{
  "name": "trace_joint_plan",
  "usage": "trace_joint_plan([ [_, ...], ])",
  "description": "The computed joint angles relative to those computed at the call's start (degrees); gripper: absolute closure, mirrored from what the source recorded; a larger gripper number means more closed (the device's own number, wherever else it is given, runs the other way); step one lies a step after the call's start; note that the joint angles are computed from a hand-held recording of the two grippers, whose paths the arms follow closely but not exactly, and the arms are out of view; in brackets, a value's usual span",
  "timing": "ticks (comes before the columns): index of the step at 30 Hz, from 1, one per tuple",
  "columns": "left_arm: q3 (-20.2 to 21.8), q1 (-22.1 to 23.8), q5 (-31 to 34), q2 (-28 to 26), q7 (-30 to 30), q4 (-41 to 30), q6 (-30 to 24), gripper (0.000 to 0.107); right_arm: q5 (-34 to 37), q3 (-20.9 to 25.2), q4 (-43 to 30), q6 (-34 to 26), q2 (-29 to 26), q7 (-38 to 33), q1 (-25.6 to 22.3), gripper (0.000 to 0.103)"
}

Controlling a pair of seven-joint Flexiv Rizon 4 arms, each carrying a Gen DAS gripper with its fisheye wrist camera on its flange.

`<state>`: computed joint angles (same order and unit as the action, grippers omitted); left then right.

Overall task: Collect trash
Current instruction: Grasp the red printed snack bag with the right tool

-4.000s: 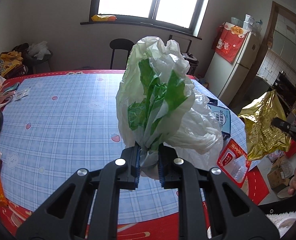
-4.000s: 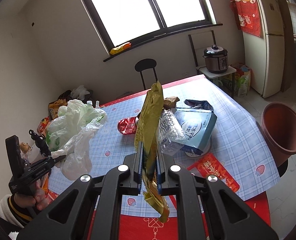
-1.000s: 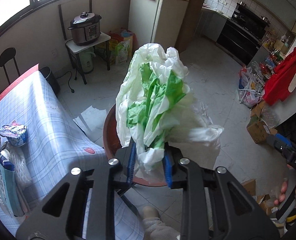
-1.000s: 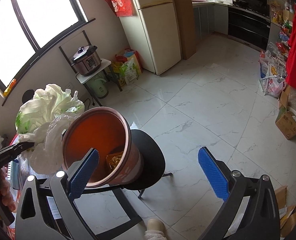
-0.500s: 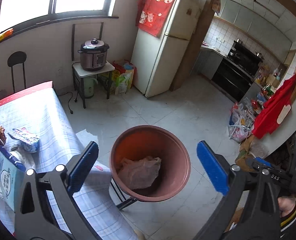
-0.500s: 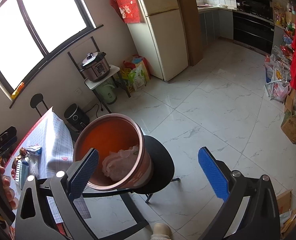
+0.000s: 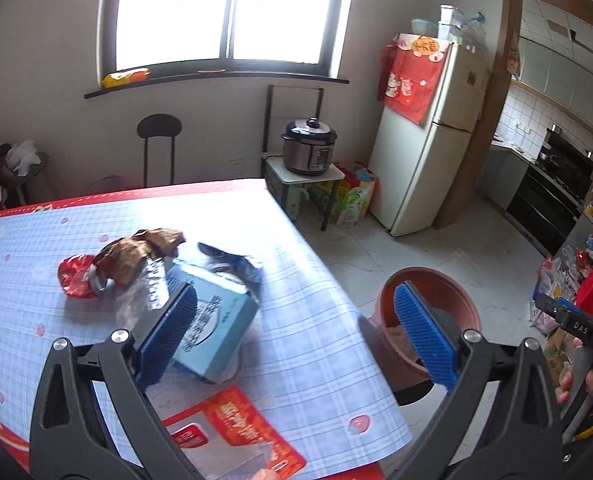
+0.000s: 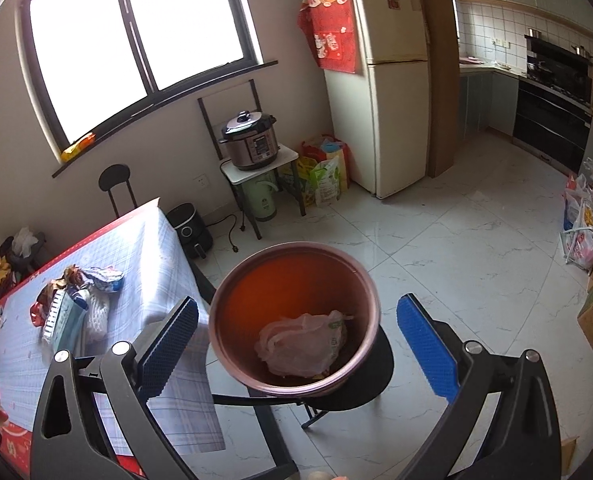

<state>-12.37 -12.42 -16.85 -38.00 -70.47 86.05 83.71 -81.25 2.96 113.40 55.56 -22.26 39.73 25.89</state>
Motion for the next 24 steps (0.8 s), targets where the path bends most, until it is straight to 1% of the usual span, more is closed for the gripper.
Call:
trace_joint_plan([
  [3, 0.2, 2.7, -0.5, 2.6, -0.1, 5.3, 1.9, 0.009, 2.3, 0.3, -4.8, 1.3, -3.9, -3.8, 1.7, 0.005],
  [4, -0.5, 4.1, -0.8, 3.3, 0.2, 7.1, 2.7, 0.009, 3.5, 0.2, -6.7, 1.7, -5.3, -5.5, 2.5, 0.005],
  [9, -8.0, 14.6, -4.3, 5.9, 4.0, 15.2, 5.4, 0.009, 9.4, -0.9, -16.5, 5.4, -12.2, -14.8, 6.8, 0.005],
  [11, -9.9, 17.8, -5.4, 6.3, 5.1, 17.5, 6.3, 0.009, 11.0, -1.4, -21.2, 8.9, -15.7, -18.9, 7.8, 0.005],
  [13, -11.9, 21.0, -6.4, 6.5, 5.8, 19.2, 6.8, 0.009, 15.0, -0.7, -26.2, 11.7, -19.6, -24.2, 8.2, 0.005],
  [15, -16.3, 25.9, -7.4, 6.3, 7.4, 21.2, 8.2, 0.009, 19.2, 0.6, -31.5, 14.5, -24.0, -29.8, 8.1, 0.005],
  [16, -18.7, 28.4, -7.6, 6.1, 8.0, 22.1, 8.9, 0.009, 22.0, 2.0, -34.5, 14.7, -26.3, -33.5, 8.0, 0.005],
  [17, -20.2, 30.4, -7.6, 5.8, 8.1, 22.7, 9.1, 0.009, 24.9, 3.8, -37.7, 14.3, -28.8, -37.7, 7.9, 0.005],
  [19, -18.9, 30.8, -7.9, 5.5, 6.6, 22.5, 8.0, 0.009, 30.4, 8.4, -44.5, 12.8, -33.9, -46.4, 7.2, 0.005],
  [20, -19.2, 31.7, -8.3, 5.2, 6.3, 22.4, 7.4, 0.009, 33.1, 10.9, -48.0, 11.2, -36.5, -50.5, 6.9, 0.005],
  [21, -20.7, 33.4, -8.8, 4.7, 6.6, 22.5, 6.9, 0.009, 35.7, 13.2, -51.7, 8.6, -38.8, -54.2, 7.1, 0.005],
  [22, -21.3, 34.3, -9.2, 4.4, 6.7, 22.3, 6.2, 0.009, 38.1, 15.3, -55.0, 5.6, -40.7, -57.4, 7.2, 0.005],
  [24, -21.2, 34.9, -9.9, 4.1, 7.0, 22.2, 4.9, 0.009, 42.1, 17.9, -59.9, 0.4, -43.4, -61.5, 8.0, 0.006],
])
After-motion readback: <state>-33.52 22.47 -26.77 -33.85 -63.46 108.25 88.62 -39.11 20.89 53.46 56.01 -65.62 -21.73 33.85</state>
